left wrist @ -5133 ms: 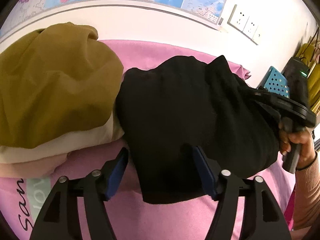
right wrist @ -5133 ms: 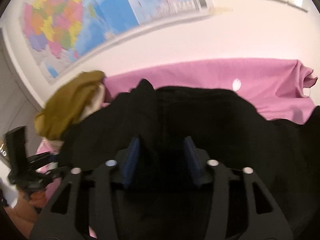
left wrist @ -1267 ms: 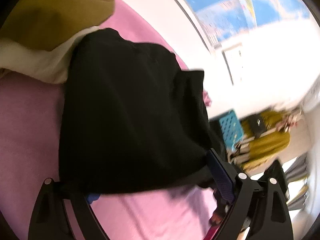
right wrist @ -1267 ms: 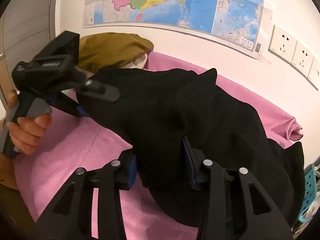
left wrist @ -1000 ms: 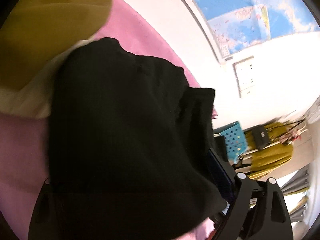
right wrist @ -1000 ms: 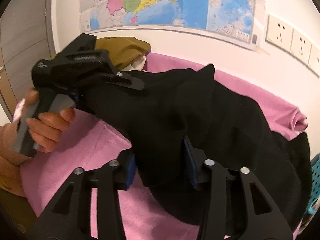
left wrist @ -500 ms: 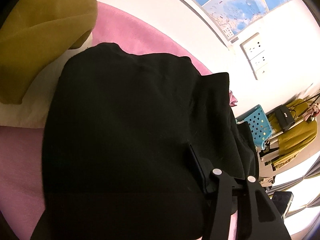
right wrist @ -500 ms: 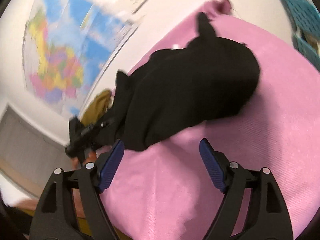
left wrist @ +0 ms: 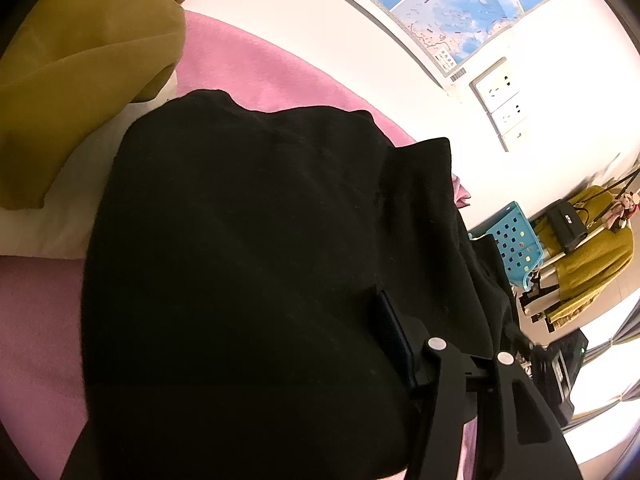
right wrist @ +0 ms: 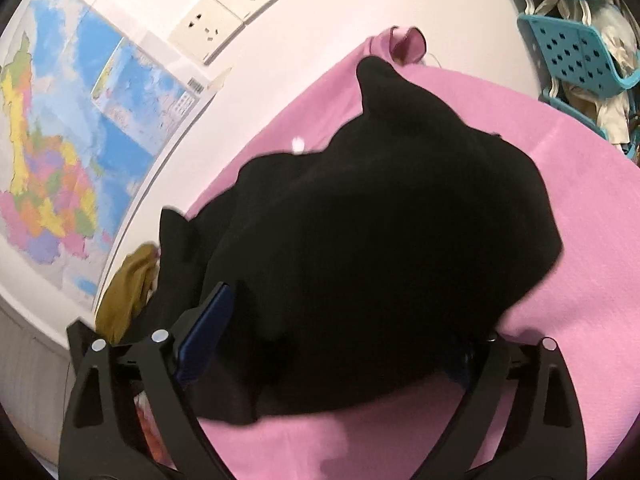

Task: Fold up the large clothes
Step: 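Grasp the black shirt bundle with both tools from its sides, then lift the black shirt bundle with both tools and carry it toward the clothes stack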

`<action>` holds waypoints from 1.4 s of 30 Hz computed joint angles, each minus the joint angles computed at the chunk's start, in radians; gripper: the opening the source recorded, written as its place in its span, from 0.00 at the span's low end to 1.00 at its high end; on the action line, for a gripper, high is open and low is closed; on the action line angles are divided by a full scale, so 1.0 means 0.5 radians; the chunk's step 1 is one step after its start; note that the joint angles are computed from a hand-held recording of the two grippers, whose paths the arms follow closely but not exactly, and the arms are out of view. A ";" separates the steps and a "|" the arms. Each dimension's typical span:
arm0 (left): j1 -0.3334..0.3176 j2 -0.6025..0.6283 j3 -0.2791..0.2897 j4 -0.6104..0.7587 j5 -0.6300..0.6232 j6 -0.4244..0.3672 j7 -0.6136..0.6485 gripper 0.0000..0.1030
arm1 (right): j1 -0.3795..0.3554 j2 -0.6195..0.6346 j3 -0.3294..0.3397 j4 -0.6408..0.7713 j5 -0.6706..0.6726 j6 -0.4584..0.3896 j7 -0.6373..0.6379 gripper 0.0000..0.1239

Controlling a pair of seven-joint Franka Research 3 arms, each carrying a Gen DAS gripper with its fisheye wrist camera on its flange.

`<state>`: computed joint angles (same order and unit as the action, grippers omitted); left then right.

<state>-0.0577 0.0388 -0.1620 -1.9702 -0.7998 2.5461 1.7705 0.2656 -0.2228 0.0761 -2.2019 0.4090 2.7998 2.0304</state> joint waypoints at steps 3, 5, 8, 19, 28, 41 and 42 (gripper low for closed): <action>-0.003 0.020 -0.005 0.025 0.014 -0.006 -0.005 0.56 | 0.073 0.081 -0.041 0.039 0.169 0.130 -0.120 0.74; -0.006 0.032 -0.008 0.049 0.092 -0.019 -0.063 0.57 | 0.169 0.091 -0.113 0.045 0.465 0.195 -0.377 0.68; -0.014 0.045 -0.009 0.082 0.286 -0.026 -0.215 0.60 | 0.313 0.073 -0.227 0.046 0.975 0.269 -0.861 0.61; -0.029 0.149 -0.048 0.220 0.755 -0.034 -0.506 0.72 | 0.099 0.177 -0.081 0.180 0.626 -0.004 -0.649 0.43; -0.052 0.160 -0.066 0.236 1.004 -0.003 -0.674 0.63 | 0.092 0.200 -0.094 0.208 0.909 -0.072 -0.866 0.44; -0.038 -0.131 -0.012 0.072 0.524 -0.166 -0.191 0.34 | 0.136 -0.109 -0.145 0.072 1.264 -0.185 -1.199 0.18; -0.051 -0.151 -0.002 0.047 0.518 -0.165 -0.157 0.35 | 0.128 -0.122 -0.150 0.046 1.230 -0.232 -1.152 0.22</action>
<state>-0.0834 -0.0366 -0.1629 -1.9465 -0.5406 2.4637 1.6918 0.3295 -0.2838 0.0011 -2.1788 1.0238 2.6837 1.4542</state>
